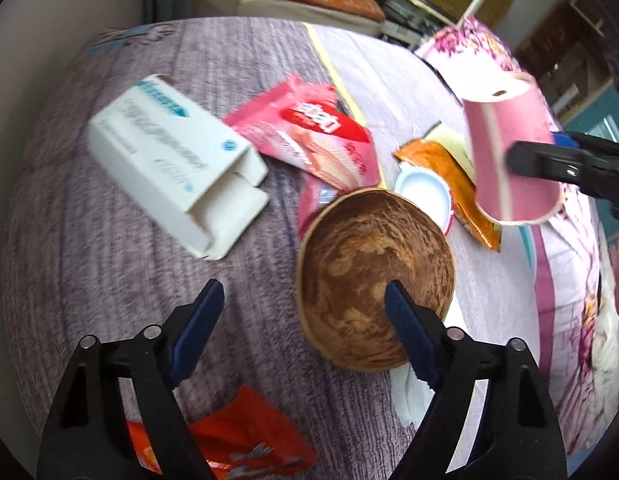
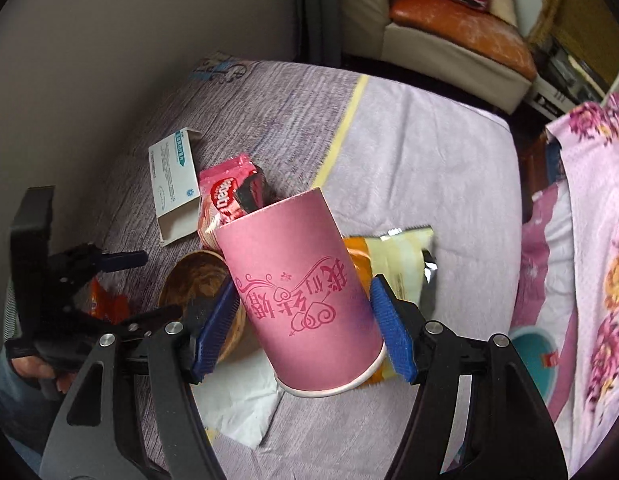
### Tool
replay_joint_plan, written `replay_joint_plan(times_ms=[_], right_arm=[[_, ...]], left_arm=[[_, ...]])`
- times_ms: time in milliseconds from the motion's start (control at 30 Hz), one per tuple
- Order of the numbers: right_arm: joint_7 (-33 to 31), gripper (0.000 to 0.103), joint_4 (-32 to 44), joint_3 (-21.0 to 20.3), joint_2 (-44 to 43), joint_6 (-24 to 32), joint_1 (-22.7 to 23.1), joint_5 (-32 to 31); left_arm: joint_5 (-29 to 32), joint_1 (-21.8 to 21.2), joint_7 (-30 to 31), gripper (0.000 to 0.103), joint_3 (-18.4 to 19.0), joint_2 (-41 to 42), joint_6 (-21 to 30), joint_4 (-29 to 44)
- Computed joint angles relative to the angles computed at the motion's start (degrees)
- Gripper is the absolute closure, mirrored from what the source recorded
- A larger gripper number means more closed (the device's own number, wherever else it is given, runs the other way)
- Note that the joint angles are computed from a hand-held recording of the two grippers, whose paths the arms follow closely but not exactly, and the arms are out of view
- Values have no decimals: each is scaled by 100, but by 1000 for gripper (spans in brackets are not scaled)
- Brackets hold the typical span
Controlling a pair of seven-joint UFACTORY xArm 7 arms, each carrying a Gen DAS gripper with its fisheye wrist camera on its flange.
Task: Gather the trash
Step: 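Grasp the woven bowl rim with the left gripper while the right gripper grasps the pink cup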
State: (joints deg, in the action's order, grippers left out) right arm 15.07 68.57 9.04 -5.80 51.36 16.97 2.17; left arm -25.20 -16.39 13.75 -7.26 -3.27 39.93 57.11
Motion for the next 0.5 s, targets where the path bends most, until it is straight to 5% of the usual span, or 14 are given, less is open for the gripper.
replay_joint_plan(times_ms=[200,367,500], right_arm=[[182,39,-859,-117,-714,-308,-102,337],[271,39,-1589,-246,-1312,-588,-187,684],[265,39,-2066,-361,-1686,-777,-211,954]], left_arm=[[257,-109,-215,51,-145,366,92,321],[213,-181,-253,90,-209,289,-64,253],[197,-295,-112,90,-246,123,-117,139]])
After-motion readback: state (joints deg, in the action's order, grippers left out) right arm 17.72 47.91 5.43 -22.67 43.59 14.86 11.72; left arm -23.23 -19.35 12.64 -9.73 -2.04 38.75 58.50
